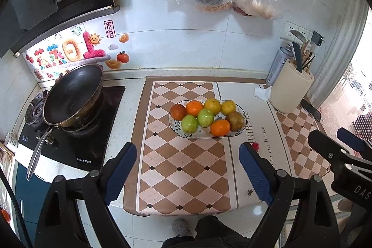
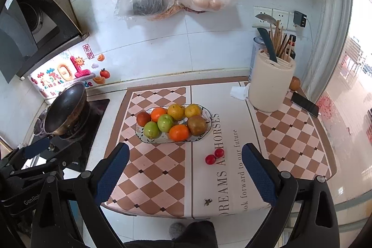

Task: Organize fruits
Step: 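Withdraw both open tools and move toward the red cherry tomatoes, then grasp a cherry tomato with the left tool while the right tool grasps the other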

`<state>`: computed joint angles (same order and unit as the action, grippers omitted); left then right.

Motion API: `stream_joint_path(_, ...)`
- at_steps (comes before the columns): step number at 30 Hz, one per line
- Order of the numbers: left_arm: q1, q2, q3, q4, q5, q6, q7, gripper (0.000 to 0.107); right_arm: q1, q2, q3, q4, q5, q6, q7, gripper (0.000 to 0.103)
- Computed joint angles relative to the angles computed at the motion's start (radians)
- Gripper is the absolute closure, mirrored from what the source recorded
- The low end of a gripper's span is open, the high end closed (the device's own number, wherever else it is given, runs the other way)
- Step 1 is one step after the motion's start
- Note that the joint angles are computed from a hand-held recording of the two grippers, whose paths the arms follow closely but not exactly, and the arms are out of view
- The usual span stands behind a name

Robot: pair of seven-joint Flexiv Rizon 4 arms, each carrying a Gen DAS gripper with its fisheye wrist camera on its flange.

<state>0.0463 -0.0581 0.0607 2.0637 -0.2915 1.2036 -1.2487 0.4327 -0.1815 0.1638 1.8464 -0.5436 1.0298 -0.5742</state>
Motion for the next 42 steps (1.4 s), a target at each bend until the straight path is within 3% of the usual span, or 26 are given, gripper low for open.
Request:
stream_joint_path(6,0.002,-0.035,-0.001,-0.034,0.030,-0.010,-0.039,0.017,-0.040,-0.034,0.017,-0.007,0.151,0.089,-0.086,0.004)
stream_joint_path(8,0.000,-0.063,0.003,-0.060,0.075,-0.009,-0.071,0.007,-0.054,-0.054,0.011,-0.010,0.202,0.097,-0.104,0.004)
stream_joint_path(10,-0.008,-0.094,0.016,-0.097,0.153,-0.013,-0.125,0.005,-0.068,-0.078,0.003,-0.011,0.238,0.110,-0.120,0.004)
stream_joint_path(15,-0.049,-0.211,0.055,-0.214,0.341,-0.055,-0.288,0.005,-0.140,-0.205,0.030,-0.090,0.416,0.060,-0.270,0.036)
stream_joint_path(17,-0.066,-0.268,0.063,-0.270,0.380,-0.097,-0.332,0.005,-0.177,-0.274,0.055,-0.138,0.495,0.039,-0.341,0.037)
stream_joint_path(25,-0.119,-0.496,0.050,-0.506,0.398,-0.325,-0.389,0.005,-0.270,-0.555,0.118,-0.372,0.708,-0.082,-0.512,0.051)
stream_joint_path(29,-0.144,-0.579,0.051,-0.612,0.408,-0.447,-0.408,0.005,-0.273,-0.647,0.122,-0.472,0.740,-0.143,-0.558,0.053)
stream_joint_path(32,-0.151,-0.621,0.047,-0.673,0.409,-0.533,-0.411,0.005,-0.267,-0.704,0.120,-0.542,0.745,-0.202,-0.589,0.062)
stream_joint_path(35,-0.146,-0.644,0.030,-0.696,0.389,-0.562,-0.404,0.005,-0.264,-0.728,0.119,-0.575,0.753,-0.232,-0.623,0.073)
stream_joint_path(42,-0.137,-0.689,-0.040,-0.726,0.295,-0.597,-0.307,0.005,-0.275,-0.677,0.092,-0.515,0.773,-0.178,-0.637,0.073)
